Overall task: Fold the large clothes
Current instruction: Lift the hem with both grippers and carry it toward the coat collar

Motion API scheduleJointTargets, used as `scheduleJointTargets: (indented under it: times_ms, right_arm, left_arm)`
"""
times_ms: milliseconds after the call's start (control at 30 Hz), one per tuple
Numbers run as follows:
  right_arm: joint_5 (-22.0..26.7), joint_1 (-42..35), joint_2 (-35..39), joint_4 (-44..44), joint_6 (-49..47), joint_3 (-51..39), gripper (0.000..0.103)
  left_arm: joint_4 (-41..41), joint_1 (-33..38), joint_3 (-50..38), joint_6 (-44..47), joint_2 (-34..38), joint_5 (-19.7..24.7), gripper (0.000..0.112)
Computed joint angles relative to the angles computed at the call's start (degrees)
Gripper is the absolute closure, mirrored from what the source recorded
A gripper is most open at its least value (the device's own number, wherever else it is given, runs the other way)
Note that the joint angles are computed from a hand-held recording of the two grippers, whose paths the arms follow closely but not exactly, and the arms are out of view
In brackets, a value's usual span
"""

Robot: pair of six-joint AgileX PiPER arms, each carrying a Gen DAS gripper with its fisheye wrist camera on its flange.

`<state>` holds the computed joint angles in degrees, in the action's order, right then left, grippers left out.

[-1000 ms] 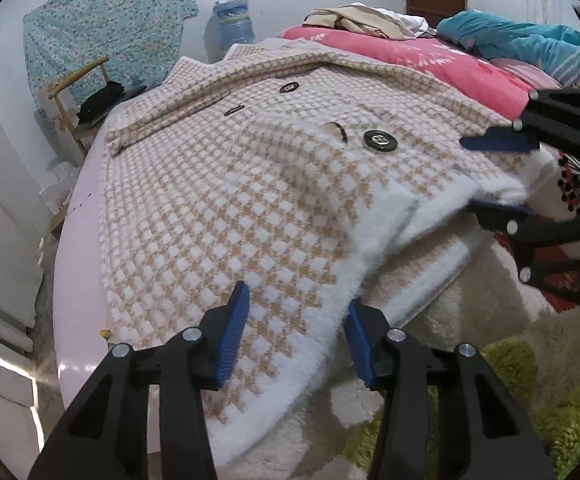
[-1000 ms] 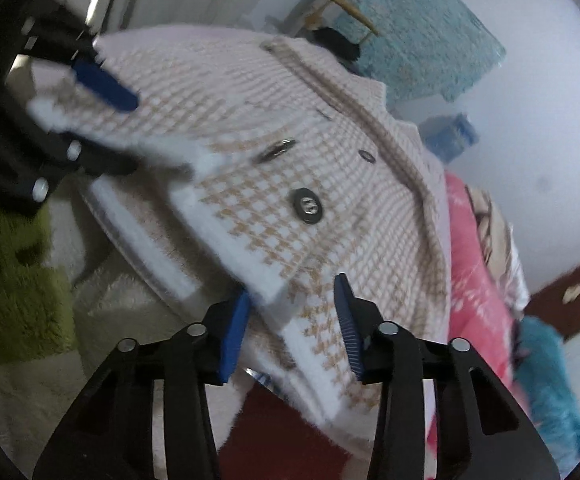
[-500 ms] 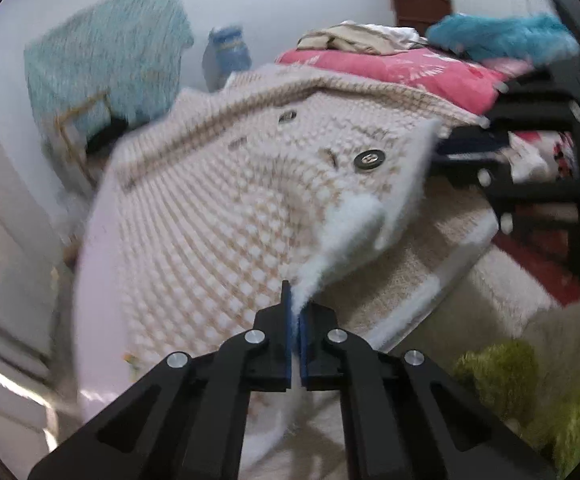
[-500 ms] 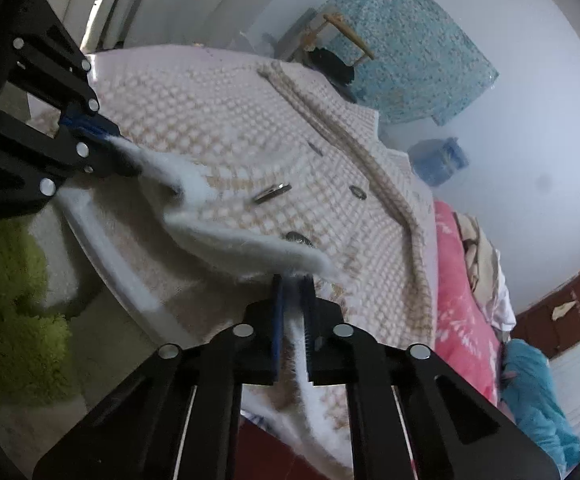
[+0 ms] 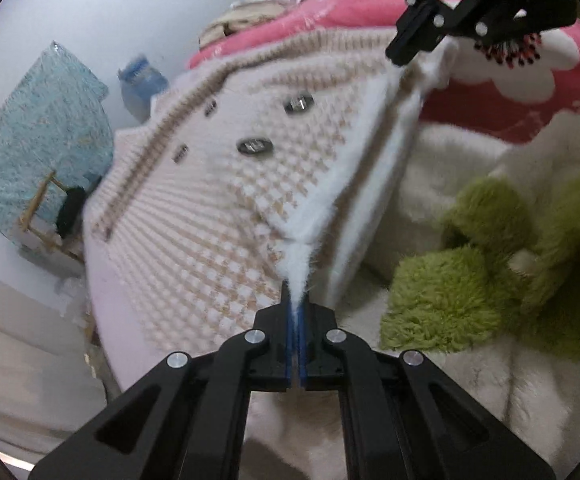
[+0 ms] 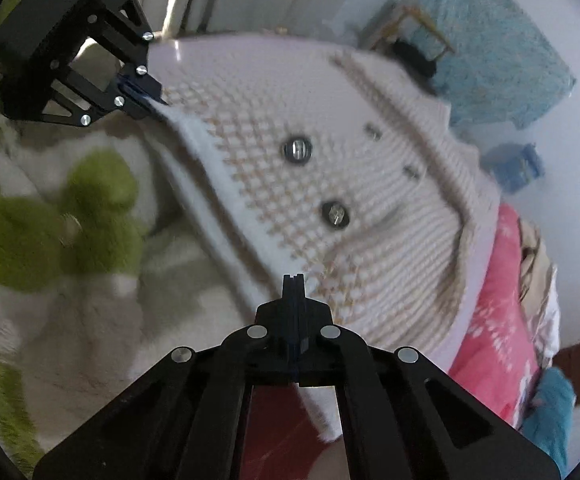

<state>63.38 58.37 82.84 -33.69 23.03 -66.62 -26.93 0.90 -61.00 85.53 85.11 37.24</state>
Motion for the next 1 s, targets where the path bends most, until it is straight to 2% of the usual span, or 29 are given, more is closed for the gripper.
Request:
scheduleJointTargets:
  times_ms: [67, 100, 133, 167, 200, 267, 333, 467, 567, 700, 767, 867, 1000]
  right_arm:
    - [-0.51, -2.16, -0.92, 1.99, 0.11, -0.13, 0.101]
    - [-1.48, -3.56, -2.32, 4.22, 0.46, -0.21, 0.090]
    - [-2.58, -5.00, -3.30, 5.95, 0.34, -0.35, 0.081]
    - [-3.96, -5.94, -4.30, 6.71, 1.19, -0.43, 0.066]
    - [-5.86, -7.48, -5.15, 8.20, 1.74, -0.81, 0.058]
    - [-8.30, -9.55, -5.33, 11.47, 2.96, -1.71, 0.058]
    - [-12.49, -13.75, -4.79, 16.27, 3.61, -2.13, 0.058]
    - [-17.66, -18.93, -1.70, 22.58, 4.74, -1.89, 0.058]
    - [-19.72, -20.87, -2.30, 24.89, 8.68, 1.01, 0.057]
    - [-19.37, -21.17, -8.25, 19.71, 21.06, 5.96, 0.041]
    - [-18.14, -21.19, -11.63, 16.17, 27.74, 8.03, 0.040]
    - [-15.79, -22.19, -16.60, 12.06, 36.35, 11.48, 0.039]
    - [-15.77, -27.04, -19.28, 14.10, 39.04, 15.14, 0.039]
  left_arm:
    - [1.25, -0.39, -0.63, -3.15, 0.65, 0.33, 0.109]
    - [1.37, -0.13, -1.60, -4.34, 0.98, 1.70, 0.106]
    - [0.64, 0.84, -3.54, -5.35, 1.67, 4.71, 0.105]
    - [-0.63, 2.38, -6.08, -6.33, 2.57, 8.99, 0.105]
    - [-1.09, 3.00, -7.56, -7.46, 3.12, 11.39, 0.103]
    - [-3.24, 5.62, -10.92, -9.17, 4.47, 17.99, 0.101]
    - [-5.63, 8.32, -12.41, -9.68, 4.93, 22.51, 0.096]
    - [-8.49, 13.18, -13.91, -13.17, 5.41, 27.68, 0.090]
    - [-9.71, 16.60, -16.16, -18.50, 7.07, 29.27, 0.085]
    - [-11.47, 19.33, -19.92, -27.83, 11.20, 28.68, 0.076]
    - [-10.98, 19.59, -21.60, -34.49, 13.99, 28.10, 0.076]
    - [-10.72, 19.78, -24.18, -40.61, 18.06, 29.65, 0.076]
    - [-10.74, 20.05, -26.29, -42.28, 20.68, 31.92, 0.076]
